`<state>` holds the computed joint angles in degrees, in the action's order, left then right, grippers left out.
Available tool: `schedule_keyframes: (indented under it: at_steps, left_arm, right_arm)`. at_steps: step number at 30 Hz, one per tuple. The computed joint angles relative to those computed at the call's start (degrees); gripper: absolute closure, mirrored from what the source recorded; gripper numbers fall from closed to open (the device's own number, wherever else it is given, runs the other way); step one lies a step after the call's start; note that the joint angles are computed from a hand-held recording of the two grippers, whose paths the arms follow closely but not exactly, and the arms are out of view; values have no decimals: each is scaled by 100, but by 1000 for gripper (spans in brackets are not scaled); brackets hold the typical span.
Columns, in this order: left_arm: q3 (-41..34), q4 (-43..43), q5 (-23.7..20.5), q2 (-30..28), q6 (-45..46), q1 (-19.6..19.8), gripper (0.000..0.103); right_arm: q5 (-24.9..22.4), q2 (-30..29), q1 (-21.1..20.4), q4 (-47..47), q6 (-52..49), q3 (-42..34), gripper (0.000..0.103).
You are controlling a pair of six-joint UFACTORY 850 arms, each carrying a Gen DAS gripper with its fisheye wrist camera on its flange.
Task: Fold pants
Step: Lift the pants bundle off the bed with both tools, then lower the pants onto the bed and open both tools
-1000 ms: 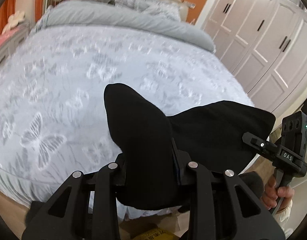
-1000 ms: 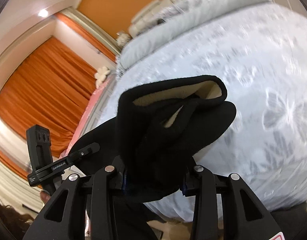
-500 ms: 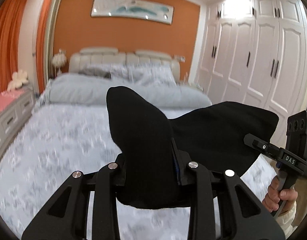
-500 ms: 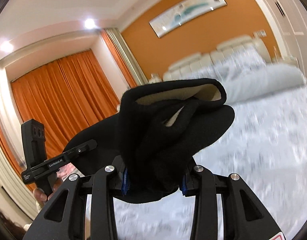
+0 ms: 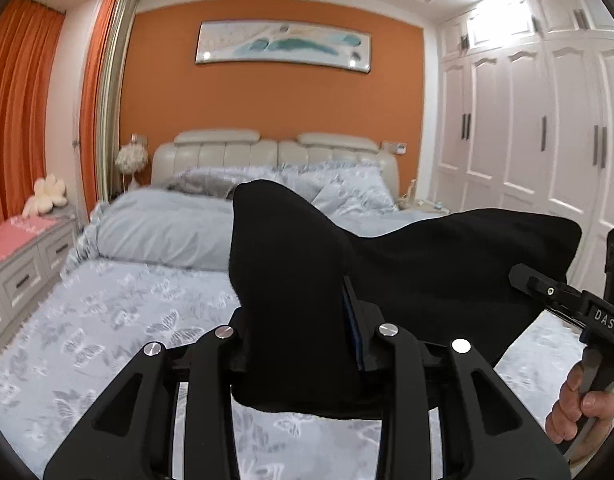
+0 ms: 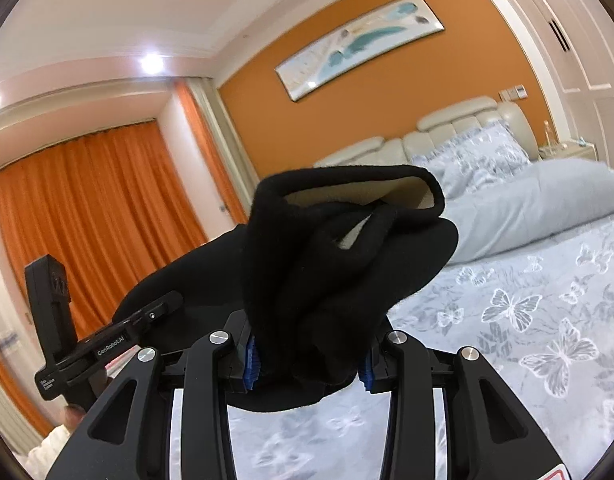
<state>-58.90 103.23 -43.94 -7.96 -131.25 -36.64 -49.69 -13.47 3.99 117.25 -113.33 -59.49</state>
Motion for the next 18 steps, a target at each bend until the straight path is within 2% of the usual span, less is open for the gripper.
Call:
schedule_keyframes:
  at_steps: [3, 6, 8, 9, 10, 11, 12, 13, 14, 16, 17, 18]
  left_arm:
    - [-267, 577, 239, -839, -599, 456, 72]
    - [-547, 793, 453, -1636, -868, 747, 71]
    - [-755, 807, 974, -2214, -1169, 994, 69]
    - [-870, 699, 1309, -2483, -1195, 1115, 69]
    - [-987, 476, 1662, -2734, -1076, 1219, 66]
    - [-1004, 276, 1850, -2993, -1058, 1287, 55]
    - [-895, 316, 1799, -3012, -1275, 1270, 50]
    - [-670, 486, 1564, -2887, -1636, 1199, 33]
    - [-407, 415, 1299, -2706, -1757, 1142, 10]
    - [24, 53, 891, -2266, -1657, 1038, 8]
    - [236, 218, 831, -1990, -1773, 1023, 8]
    - [366, 247, 788, -1760, -1751, 1013, 8]
  right_arm:
    - [159, -949, 108, 111, -57, -573, 67]
    - [462, -1780, 212, -1, 167, -1084, 66]
    - [869, -2471, 264, -572, 782, -1566, 64]
    - [1163, -2791, 301, -1156, 1382, -1859, 61]
    - [1454, -3209, 354, -1755, 1982, -2148, 50]
    - [1505, -3479, 348, -2157, 2399, -2268, 40]
    - [1317, -3572, 275, -2320, 2577, -2299, 41]
    - [1169, -3425, 159, -2242, 2515, -2097, 36]
    - [1262, -3227, 115, -2026, 2213, -1830, 32]
    - [1897, -2638, 95, -1399, 1493, -1241, 33]
    - [1961, -2318, 74, -866, 894, -940, 38]
    - [1929, -2087, 66, -551, 483, -749, 58]
